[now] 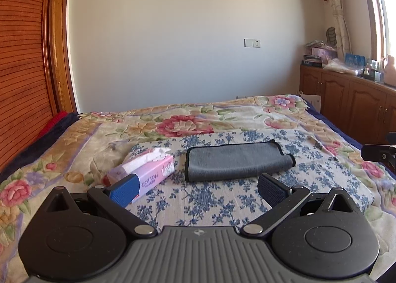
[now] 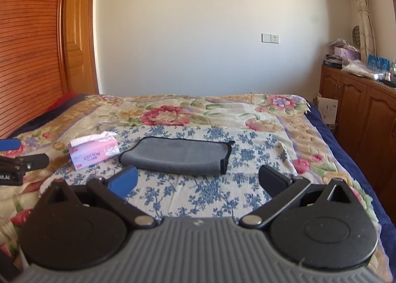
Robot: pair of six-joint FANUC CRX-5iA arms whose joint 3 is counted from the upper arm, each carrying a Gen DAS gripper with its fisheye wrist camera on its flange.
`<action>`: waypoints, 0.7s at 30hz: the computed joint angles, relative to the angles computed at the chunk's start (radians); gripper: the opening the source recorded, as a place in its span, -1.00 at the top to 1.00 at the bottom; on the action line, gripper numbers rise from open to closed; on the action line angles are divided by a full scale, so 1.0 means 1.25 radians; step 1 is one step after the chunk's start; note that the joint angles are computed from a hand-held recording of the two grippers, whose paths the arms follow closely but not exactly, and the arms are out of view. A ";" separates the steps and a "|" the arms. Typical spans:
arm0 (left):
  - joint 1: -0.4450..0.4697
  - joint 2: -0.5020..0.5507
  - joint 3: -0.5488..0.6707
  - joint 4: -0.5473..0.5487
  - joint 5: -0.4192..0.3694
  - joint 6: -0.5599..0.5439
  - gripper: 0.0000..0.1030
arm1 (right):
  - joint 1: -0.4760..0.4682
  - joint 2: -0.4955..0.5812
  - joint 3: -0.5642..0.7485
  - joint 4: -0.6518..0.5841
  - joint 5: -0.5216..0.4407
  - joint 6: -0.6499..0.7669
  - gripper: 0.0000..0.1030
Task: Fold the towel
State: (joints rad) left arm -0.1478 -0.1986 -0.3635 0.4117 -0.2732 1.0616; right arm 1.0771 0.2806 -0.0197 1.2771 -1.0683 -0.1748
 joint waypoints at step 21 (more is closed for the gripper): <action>-0.005 -0.019 -0.074 0.045 0.078 -0.067 -1.00 | 0.006 0.002 -0.040 0.023 -0.023 -0.075 -1.00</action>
